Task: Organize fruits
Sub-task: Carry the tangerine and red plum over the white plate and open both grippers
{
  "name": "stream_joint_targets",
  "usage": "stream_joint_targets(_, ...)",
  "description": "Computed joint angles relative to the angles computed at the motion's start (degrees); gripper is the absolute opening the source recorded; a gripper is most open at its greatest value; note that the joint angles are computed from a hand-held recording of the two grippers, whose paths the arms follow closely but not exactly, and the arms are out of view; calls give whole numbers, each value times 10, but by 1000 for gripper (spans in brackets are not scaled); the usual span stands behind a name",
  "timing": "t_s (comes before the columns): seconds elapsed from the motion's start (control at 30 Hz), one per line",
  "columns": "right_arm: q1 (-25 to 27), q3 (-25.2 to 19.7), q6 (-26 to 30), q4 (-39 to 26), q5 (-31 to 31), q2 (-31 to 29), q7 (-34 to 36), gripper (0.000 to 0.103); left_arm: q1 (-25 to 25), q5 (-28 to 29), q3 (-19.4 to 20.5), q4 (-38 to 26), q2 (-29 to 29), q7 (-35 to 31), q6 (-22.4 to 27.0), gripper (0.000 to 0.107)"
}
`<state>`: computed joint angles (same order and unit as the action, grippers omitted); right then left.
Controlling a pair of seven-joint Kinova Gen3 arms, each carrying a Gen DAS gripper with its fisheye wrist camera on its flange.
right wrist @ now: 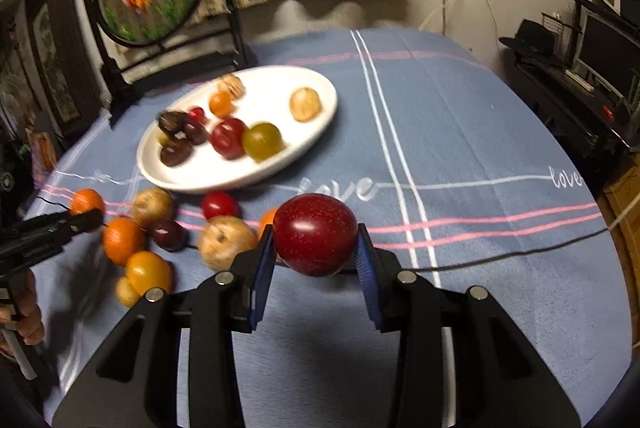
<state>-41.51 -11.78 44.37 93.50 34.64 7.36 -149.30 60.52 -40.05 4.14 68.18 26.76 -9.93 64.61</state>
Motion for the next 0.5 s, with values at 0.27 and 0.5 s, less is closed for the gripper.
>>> stream_joint_targets(0.27,6,-12,-53,6,-9,-21,-8,39,6,16,2,-73,26,-53,16,43)
stream_joint_targets(0.5,13,-13,-39,-62,-67,1,86,40,-5,54,-15,-166,63,-130,30,43)
